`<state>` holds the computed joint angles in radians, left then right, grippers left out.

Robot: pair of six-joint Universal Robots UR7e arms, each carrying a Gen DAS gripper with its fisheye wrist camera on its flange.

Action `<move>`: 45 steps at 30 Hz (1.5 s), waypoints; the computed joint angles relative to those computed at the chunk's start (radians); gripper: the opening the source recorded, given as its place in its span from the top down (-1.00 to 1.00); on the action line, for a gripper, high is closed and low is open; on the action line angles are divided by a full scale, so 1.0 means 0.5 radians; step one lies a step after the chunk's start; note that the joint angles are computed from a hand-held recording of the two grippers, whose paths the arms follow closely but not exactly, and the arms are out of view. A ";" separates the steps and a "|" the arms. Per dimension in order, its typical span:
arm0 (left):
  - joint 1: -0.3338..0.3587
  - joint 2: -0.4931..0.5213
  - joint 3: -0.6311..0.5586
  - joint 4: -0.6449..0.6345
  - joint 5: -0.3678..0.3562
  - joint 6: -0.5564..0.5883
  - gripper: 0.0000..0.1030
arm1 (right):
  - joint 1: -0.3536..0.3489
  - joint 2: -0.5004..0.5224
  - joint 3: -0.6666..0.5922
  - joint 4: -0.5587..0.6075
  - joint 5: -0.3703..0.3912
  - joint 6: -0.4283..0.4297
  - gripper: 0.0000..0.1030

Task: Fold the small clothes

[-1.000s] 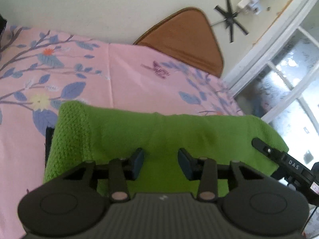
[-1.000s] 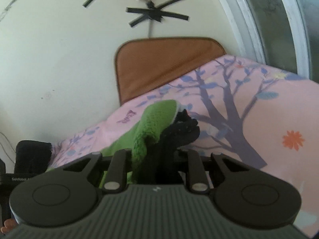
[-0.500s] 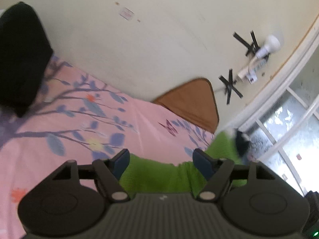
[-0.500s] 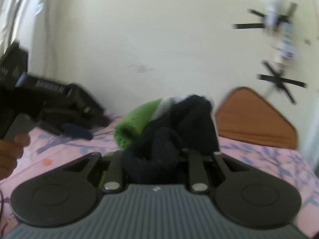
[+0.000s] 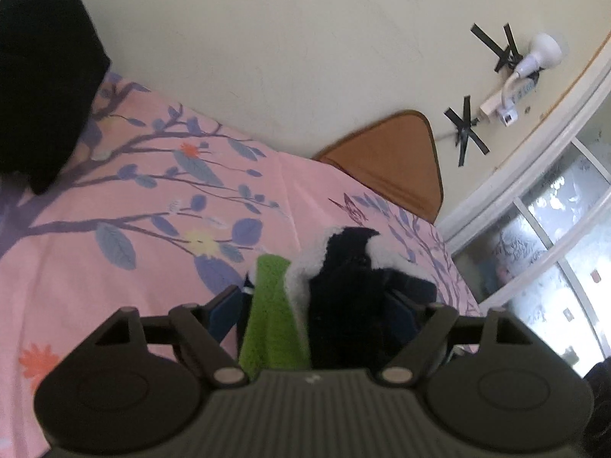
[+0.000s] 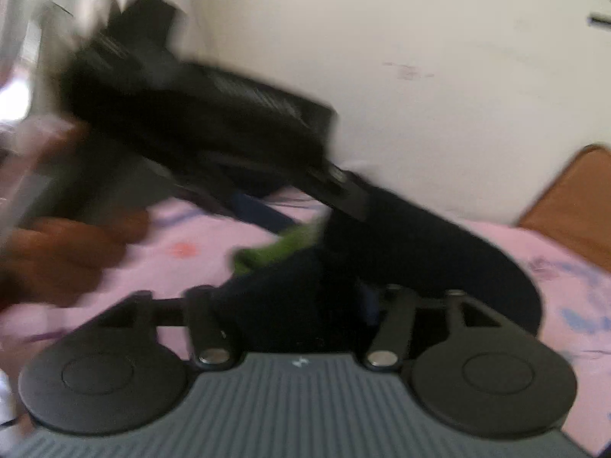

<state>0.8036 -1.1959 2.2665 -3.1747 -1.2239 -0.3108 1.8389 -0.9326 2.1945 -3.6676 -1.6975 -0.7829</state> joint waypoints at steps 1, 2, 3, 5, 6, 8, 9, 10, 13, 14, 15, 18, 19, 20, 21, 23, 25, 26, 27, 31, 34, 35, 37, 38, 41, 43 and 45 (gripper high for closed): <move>0.002 0.006 -0.006 0.007 0.000 0.010 -0.54 | -0.056 -0.146 0.073 0.142 0.145 0.019 -0.22; 0.003 0.013 -0.013 0.017 0.011 0.012 -0.54 | -0.097 -0.250 0.123 0.219 0.252 0.035 -0.22; 0.009 0.017 -0.020 0.029 0.012 0.006 -0.54 | -0.133 -0.344 0.160 0.274 0.341 0.063 -0.20; 0.025 0.025 -0.028 0.037 -0.013 -0.020 -0.54 | -0.198 -0.489 0.222 0.247 0.464 0.158 -0.19; 0.031 0.026 -0.029 0.044 -0.023 -0.036 -0.54 | -0.215 -0.510 0.225 0.178 0.463 0.222 -0.19; 0.019 0.024 -0.026 0.068 -0.007 -0.064 -0.54 | -0.234 -0.517 0.187 0.063 0.371 0.371 -0.18; 0.004 0.020 -0.019 0.084 0.016 -0.072 -0.54 | -0.247 -0.510 0.156 0.046 0.323 0.440 -0.11; -0.020 0.013 -0.010 0.108 0.061 -0.074 -0.54 | -0.260 -0.504 0.127 0.060 0.281 0.515 0.04; -0.109 0.005 0.009 0.197 0.264 -0.081 -0.48 | -0.273 -0.456 0.046 0.190 0.207 0.665 0.24; -0.135 0.008 0.012 0.229 0.340 -0.089 -0.48 | -0.273 -0.428 0.031 0.188 0.206 0.657 0.24; -0.162 0.018 0.015 0.253 0.420 -0.094 -0.48 | -0.258 -0.407 0.033 0.176 0.187 0.631 0.24; -0.208 0.043 0.020 0.299 0.572 -0.117 -0.54 | -0.199 -0.337 -0.001 0.162 0.076 0.543 0.22; -0.224 0.052 0.023 0.303 0.615 -0.120 -0.54 | -0.186 -0.322 -0.010 0.179 0.046 0.519 0.22; -0.243 0.060 0.028 0.306 0.661 -0.125 -0.54 | -0.175 -0.286 -0.030 0.182 0.015 0.490 0.22; -0.267 0.070 0.033 0.309 0.715 -0.127 -0.55 | -0.168 -0.213 -0.099 0.179 -0.006 0.460 0.22; -0.300 0.086 0.037 0.316 0.785 -0.128 -0.56 | -0.150 -0.203 -0.086 0.149 -0.045 0.419 0.22; -0.338 0.099 0.047 0.324 0.861 -0.118 -0.56 | -0.146 -0.193 -0.107 0.162 -0.060 0.409 0.22; -0.354 0.108 0.046 0.334 0.894 -0.117 -0.57 | -0.151 -0.205 -0.098 0.165 -0.048 0.410 0.22; -0.376 0.112 0.052 0.347 0.928 -0.119 -0.57 | -0.160 -0.192 -0.113 0.170 -0.027 0.413 0.21; -0.439 0.124 0.066 0.394 1.027 -0.127 -0.59 | -0.187 -0.270 -0.055 0.149 0.106 0.489 0.11; -0.471 0.137 0.071 0.422 1.082 -0.133 -0.59 | -0.198 -0.298 -0.047 0.109 0.159 0.522 0.10; -0.478 0.141 0.071 0.429 1.093 -0.141 -0.59 | -0.194 -0.303 -0.048 0.088 0.136 0.522 0.10; -0.486 0.146 0.076 0.434 1.106 -0.154 -0.60 | -0.195 -0.304 -0.060 0.084 0.078 0.535 0.10; -0.488 0.148 0.078 0.434 1.110 -0.158 -0.62 | -0.202 -0.301 -0.066 0.094 0.057 0.551 0.10; -0.484 0.157 0.080 0.437 1.108 -0.166 -0.68 | -0.231 -0.262 -0.091 0.082 0.006 0.586 0.10; -0.483 0.166 0.083 0.431 1.115 -0.159 -0.70 | -0.225 -0.216 -0.114 0.036 -0.052 0.547 0.07; -0.491 0.177 0.089 0.416 1.138 -0.143 -0.72 | -0.217 -0.168 -0.135 -0.014 -0.098 0.488 0.02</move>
<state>0.5582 -1.1073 2.3111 -2.9665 -0.6551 -0.3820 1.7304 -1.0167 2.1272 -3.6749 -1.7464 -0.5389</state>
